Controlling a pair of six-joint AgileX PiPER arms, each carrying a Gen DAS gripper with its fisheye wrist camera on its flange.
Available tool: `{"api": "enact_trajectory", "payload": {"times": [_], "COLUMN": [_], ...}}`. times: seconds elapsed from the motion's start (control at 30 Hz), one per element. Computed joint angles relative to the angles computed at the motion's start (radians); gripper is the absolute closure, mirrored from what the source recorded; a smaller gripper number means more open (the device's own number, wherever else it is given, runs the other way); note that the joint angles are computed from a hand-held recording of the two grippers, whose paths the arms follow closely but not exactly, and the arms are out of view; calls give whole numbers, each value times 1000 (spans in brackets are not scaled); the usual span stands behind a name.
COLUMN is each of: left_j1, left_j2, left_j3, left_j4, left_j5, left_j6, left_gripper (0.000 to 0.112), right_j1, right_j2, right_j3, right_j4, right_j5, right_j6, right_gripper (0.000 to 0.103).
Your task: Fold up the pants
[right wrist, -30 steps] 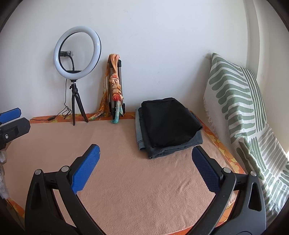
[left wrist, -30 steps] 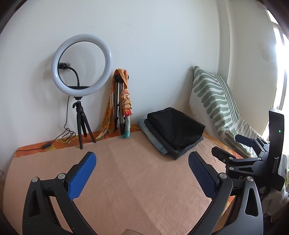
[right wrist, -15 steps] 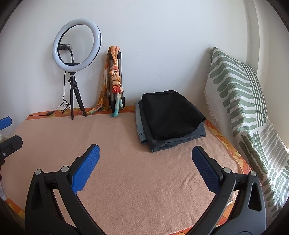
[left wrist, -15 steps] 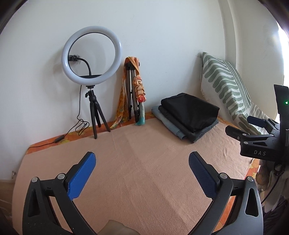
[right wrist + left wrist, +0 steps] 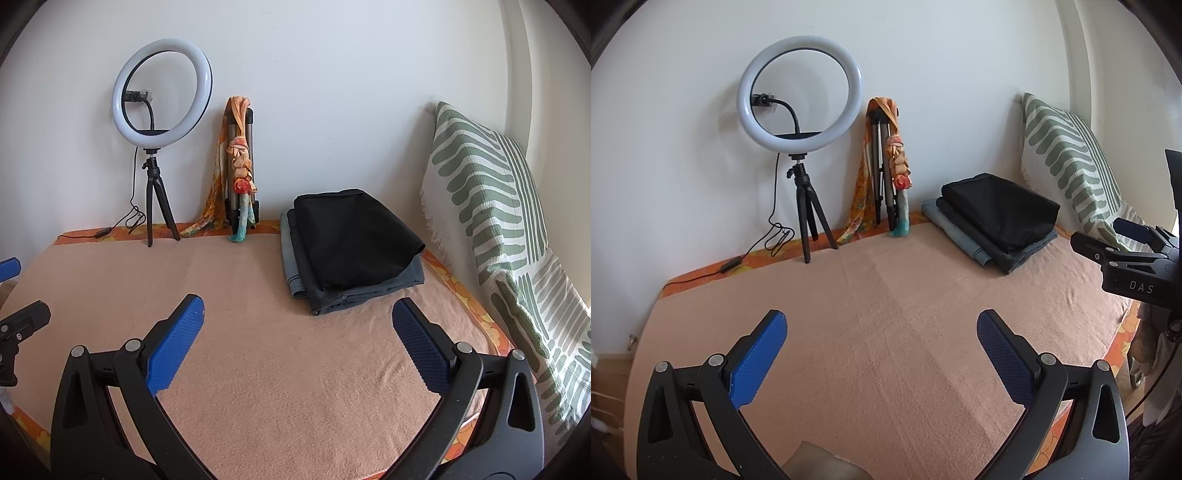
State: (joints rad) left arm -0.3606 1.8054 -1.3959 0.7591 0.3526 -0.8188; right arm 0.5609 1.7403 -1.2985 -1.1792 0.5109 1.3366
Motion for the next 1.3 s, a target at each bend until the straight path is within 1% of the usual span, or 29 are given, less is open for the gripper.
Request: {"api": "enact_trajectory", "payload": {"times": [0.13,0.5,0.97,1.3], "left_j1": [7,3,3,0], "left_j2": [-3,-11,-14,-16], "left_j3": [6,19,18,20], "left_j4": [-8,40,27,43], "left_j5": [-5,-15,-17,-15], "left_j6": [6,-22,-10,-23], "left_gripper": [10,10,10,10], "right_j1": [-1,1,10,22], "right_j2": [3,12,16,30], "right_j3": [-4,-15,-18,-33], "right_j4": [6,9,5,13], "right_j5": [-1,-1,2,2], "right_j6": [0,-9,-2,-15], "right_gripper": [0,0,0,0]}}
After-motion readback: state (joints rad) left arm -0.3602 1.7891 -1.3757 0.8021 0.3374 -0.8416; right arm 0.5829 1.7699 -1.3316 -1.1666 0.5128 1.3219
